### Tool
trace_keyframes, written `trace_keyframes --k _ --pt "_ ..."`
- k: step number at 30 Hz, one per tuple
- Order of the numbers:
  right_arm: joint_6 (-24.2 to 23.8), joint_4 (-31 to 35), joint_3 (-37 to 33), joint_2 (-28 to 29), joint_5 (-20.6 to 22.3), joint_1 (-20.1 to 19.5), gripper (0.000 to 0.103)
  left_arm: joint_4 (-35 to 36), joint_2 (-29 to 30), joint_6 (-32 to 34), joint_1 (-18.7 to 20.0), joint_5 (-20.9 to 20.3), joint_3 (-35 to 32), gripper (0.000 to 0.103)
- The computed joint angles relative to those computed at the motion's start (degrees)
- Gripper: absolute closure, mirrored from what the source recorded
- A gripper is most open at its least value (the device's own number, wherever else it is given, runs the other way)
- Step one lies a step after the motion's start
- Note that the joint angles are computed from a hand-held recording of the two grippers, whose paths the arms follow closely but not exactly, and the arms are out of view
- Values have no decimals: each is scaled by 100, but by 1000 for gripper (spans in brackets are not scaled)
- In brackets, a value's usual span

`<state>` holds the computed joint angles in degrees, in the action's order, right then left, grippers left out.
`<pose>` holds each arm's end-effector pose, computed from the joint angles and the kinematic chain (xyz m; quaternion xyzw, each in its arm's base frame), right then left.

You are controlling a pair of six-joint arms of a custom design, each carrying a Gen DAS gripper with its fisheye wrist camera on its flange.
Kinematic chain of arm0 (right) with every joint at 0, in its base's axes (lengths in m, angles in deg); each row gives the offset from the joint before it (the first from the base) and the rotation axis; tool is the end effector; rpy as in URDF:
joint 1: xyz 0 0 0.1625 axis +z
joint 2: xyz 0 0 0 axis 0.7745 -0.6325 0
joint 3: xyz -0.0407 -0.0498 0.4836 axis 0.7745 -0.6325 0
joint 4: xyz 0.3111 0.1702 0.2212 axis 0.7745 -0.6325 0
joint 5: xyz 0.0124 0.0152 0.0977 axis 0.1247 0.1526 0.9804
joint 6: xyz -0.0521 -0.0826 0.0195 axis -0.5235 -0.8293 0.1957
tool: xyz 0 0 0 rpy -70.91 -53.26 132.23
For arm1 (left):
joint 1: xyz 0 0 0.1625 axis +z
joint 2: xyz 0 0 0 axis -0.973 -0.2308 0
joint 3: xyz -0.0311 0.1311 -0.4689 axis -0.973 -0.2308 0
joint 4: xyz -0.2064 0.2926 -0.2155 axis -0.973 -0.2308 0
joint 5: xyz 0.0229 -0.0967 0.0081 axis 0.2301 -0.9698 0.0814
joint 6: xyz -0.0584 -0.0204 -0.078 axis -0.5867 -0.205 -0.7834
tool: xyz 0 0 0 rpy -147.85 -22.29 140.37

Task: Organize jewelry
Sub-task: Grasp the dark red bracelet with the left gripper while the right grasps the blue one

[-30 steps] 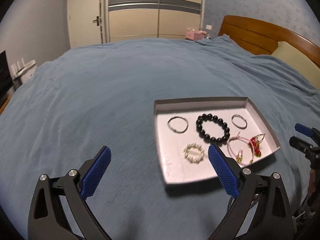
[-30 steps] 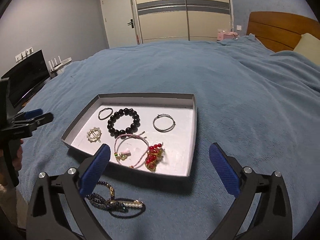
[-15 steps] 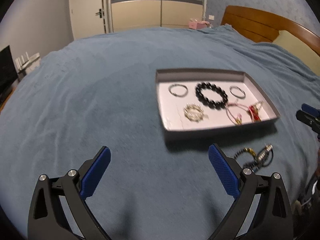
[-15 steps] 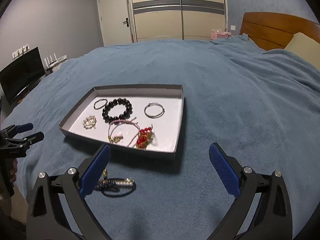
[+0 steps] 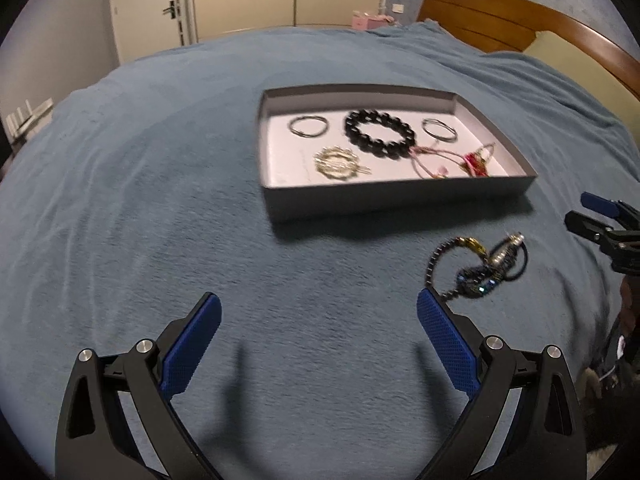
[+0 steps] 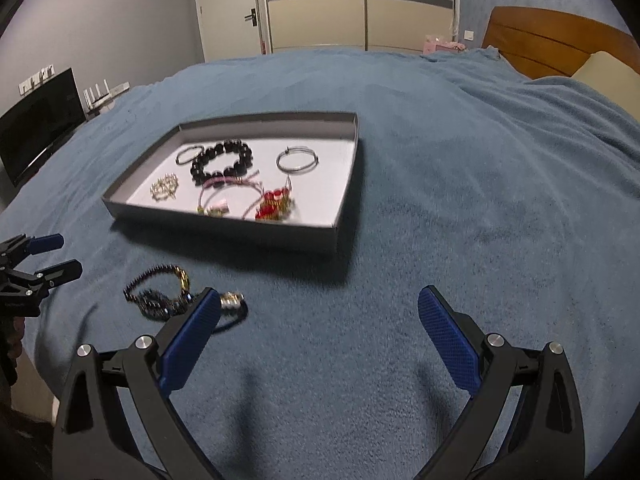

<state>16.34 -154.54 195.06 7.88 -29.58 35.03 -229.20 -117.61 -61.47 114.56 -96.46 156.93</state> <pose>0.0594 -0.4854 0.3252 0.1640 -0.8665 0.3468 0.3193 -0.3316 -0.5170 0.0613 0.2643 0.8832 -0.2520 0.2943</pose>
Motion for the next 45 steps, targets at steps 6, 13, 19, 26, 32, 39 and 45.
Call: trace_keyframes --k 6,13,19,26,32,39,45 --pt "19 117 89 6 74 -117 6 -67 182 55 -31 -295 -83 6" --pt "-4 161 160 -11 236 -197 6 43 518 251 -48 -232 -368 8" --pt "7 210 158 -42 299 -288 6 269 645 319 37 -362 -612 34" --pt "5 433 159 -91 519 -345 6 386 784 682 40 -494 -765 64" --pt "-119 739 199 -99 860 -238 17 443 689 774 107 -956 -752 87" --pt "-251 902 110 151 836 -5 48 383 554 743 152 -1137 -610 96" --pt "-290 866 -4 408 652 125 70 253 366 659 119 -881 -403 96"
